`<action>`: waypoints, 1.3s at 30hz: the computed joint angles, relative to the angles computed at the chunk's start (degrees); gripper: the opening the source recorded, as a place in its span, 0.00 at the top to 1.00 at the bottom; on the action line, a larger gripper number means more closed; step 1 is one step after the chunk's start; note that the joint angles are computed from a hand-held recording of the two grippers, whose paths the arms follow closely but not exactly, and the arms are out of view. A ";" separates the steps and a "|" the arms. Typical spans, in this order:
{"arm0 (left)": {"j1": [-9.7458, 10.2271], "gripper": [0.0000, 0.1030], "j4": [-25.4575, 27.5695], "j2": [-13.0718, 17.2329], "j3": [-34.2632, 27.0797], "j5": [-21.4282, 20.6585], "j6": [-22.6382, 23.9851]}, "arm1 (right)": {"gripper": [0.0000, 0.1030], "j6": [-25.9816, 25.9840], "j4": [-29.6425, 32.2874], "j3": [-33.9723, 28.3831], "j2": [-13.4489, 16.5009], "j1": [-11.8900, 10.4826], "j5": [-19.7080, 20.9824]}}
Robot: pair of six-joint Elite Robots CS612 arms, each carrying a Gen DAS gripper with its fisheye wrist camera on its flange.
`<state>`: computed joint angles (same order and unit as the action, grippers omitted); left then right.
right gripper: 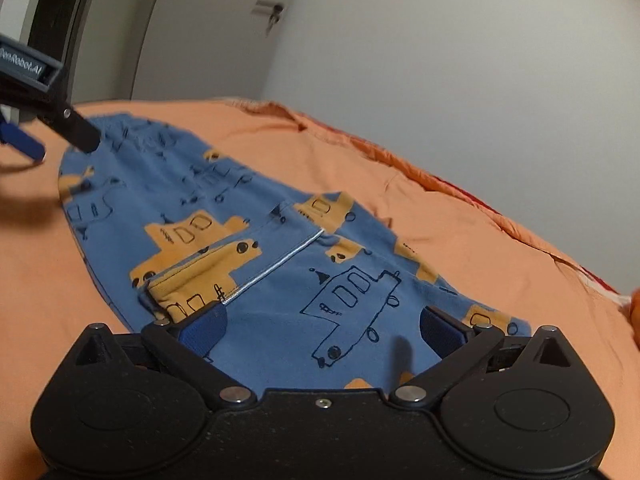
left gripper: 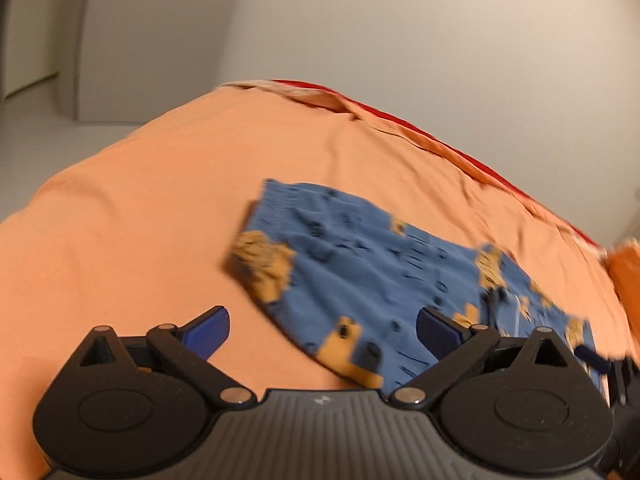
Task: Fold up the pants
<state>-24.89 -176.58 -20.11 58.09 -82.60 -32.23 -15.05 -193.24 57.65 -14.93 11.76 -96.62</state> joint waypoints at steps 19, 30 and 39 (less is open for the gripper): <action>1.77 0.05 -9.48 5.45 -5.22 1.79 -9.08 | 0.01 -0.43 -0.88 -0.42 0.56 0.20 -1.13; -2.73 0.19 -8.97 6.68 -8.10 14.81 16.66 | 0.01 -3.14 -2.38 -1.29 1.36 0.84 -3.77; -0.29 0.13 -6.54 5.30 -5.98 5.79 3.49 | 0.01 -5.06 -3.21 -1.98 1.90 1.24 -5.38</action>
<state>-25.17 -183.12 -14.82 52.11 -76.81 -28.74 -20.11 -196.45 55.67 -13.03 13.00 -102.00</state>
